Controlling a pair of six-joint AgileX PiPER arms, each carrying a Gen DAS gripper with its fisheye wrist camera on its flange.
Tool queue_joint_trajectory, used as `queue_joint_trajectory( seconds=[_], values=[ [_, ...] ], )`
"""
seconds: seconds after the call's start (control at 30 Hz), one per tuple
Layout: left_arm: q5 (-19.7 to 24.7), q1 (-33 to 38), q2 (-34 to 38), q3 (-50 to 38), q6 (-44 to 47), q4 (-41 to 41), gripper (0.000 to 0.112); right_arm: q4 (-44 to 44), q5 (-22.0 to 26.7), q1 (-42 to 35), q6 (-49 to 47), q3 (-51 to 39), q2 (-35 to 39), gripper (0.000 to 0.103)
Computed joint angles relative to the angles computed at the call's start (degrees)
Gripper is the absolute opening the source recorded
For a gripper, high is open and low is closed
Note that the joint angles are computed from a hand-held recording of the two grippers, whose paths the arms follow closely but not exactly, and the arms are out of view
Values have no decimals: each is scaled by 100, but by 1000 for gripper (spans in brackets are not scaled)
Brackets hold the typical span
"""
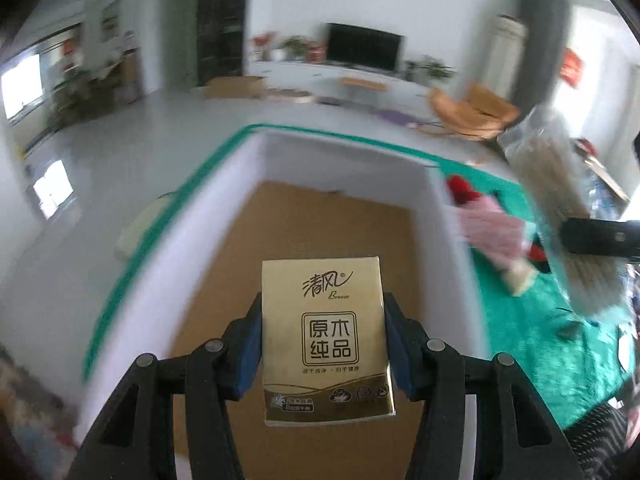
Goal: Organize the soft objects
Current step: 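Carry both packs over the white box and open both grippers to drop them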
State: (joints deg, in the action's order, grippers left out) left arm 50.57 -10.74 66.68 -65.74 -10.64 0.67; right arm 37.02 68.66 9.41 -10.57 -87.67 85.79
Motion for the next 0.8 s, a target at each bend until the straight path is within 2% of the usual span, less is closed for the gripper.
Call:
queue_joint_trajectory(
  seconds=[0.03, 0.07, 0.1, 0.13, 0.17, 0.2, 0.27, 0.37, 0.43, 0.53, 0.6, 0.63, 0.7, 0.77, 0.8],
  values=[
    [15, 179, -94, 128, -88, 168, 56, -101, -261, 488, 177, -76, 122, 29],
    [37, 253, -114, 225, -348, 483, 66, -80, -452, 782, 241, -84, 222, 33],
    [63, 284, -79, 271, -606, 777, 85, 53, -600, 981, 199, -54, 337, 38],
    [61, 264, -47, 352, -920, 1113, 94, 169, -672, 1081, 108, -38, 456, 62],
    [63, 286, -122, 503, -1176, 1409, 100, 265, -666, 1239, 52, -82, 648, 74],
    [40, 288, -138, 621, -1420, 1660, 100, 175, -652, 1376, 138, -117, 790, 78],
    [38, 414, -83, 737, -1635, 1834, 100, -2, -775, 1453, 155, 37, 788, 78],
    [-281, 593, -174, 993, -1677, 1669, 100, -406, -1216, 1396, 75, 620, 368, 78],
    [-470, 499, -231, 1081, -1916, 1684, 100, -471, -1451, 1136, -147, 963, 158, 78],
    [-839, 122, -329, 1161, -2341, 1698, 100, -699, -2147, 751, -416, 1969, -425, 78],
    [-1023, -311, -379, 1110, -2524, 1679, 100, -778, -2610, 158, -799, 2887, -958, 78],
    [-1071, -666, -368, 1054, -2750, 1785, 100, -866, -2642, 17, -786, 3137, -1220, 78],
    [-1063, -1445, -283, 896, -3261, 2099, 100, -943, -2999, -513, -1040, 3942, -1698, 78],
    [-1146, -2304, -27, 705, -3749, 2400, 100, -786, -3131, -1215, -1546, 4691, -2232, 78],
    [-1169, -2628, 101, 600, -3888, 2475, 100, -548, -2990, -1703, -2006, 4952, -2468, 78]
  ],
)
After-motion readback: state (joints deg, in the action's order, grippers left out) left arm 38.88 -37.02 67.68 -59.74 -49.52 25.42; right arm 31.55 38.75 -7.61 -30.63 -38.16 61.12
